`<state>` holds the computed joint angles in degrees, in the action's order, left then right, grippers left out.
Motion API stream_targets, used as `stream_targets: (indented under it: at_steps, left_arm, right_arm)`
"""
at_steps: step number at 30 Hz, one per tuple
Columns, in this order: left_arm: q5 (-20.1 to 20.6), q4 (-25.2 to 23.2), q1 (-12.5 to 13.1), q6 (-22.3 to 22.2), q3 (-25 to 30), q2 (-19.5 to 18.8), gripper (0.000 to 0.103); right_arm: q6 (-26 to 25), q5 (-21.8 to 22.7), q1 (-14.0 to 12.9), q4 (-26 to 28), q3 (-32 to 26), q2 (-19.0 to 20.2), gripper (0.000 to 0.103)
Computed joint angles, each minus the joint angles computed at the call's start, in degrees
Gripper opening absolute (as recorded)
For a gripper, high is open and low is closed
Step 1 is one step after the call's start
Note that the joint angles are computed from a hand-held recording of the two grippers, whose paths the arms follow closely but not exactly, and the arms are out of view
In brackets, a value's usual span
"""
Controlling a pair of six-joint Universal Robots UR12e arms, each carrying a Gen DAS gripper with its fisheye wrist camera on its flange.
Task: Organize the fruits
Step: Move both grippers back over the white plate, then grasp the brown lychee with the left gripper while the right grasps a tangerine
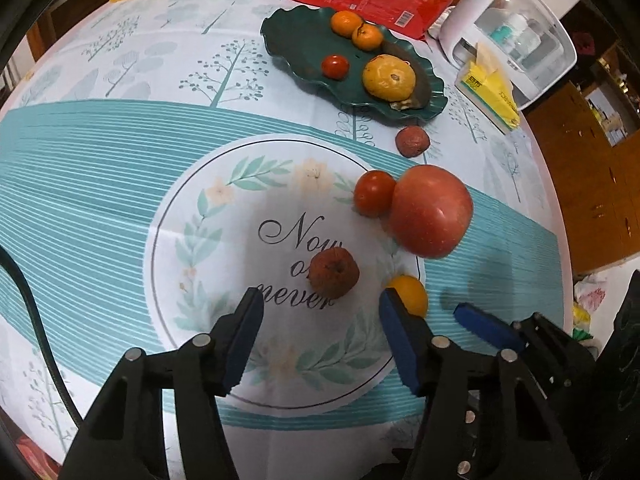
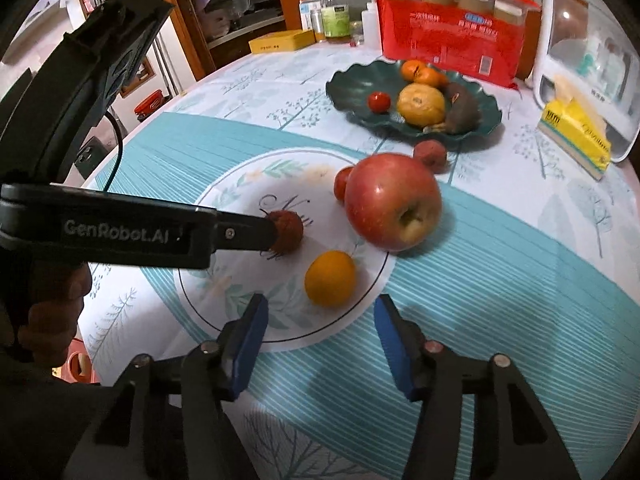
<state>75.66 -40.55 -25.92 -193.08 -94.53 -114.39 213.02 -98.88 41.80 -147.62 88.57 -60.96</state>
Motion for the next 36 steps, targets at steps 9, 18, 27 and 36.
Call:
stream_targets:
  at_steps: [9, 18, 27, 36]
  left_arm:
    - [0.4, -1.1, -0.6, -0.4, 2.5, -2.5, 0.044]
    - [1.0, -3.0, -1.1, 1.1, 4.5, -3.8, 0.031]
    - [1.8, -3.5, -1.6, 1.5, 5.3, -4.4, 0.028]
    - [1.9, -2.1, -1.5, 1.0, 4.8, -4.1, 0.028]
  right_arm:
    - [-0.8, 4.7, -1.7, -2.8, 1.5, 0.5, 0.044]
    - [-1.3, 8.5, -2.8, -6.7, 2.4, 1.1, 0.037]
    - [-1.5, 9.7, -3.1, -9.2, 2.9, 1.2, 0.032]
    - [-0.6, 10.3, -3.2, -8.7, 3.1, 1.0, 0.032]
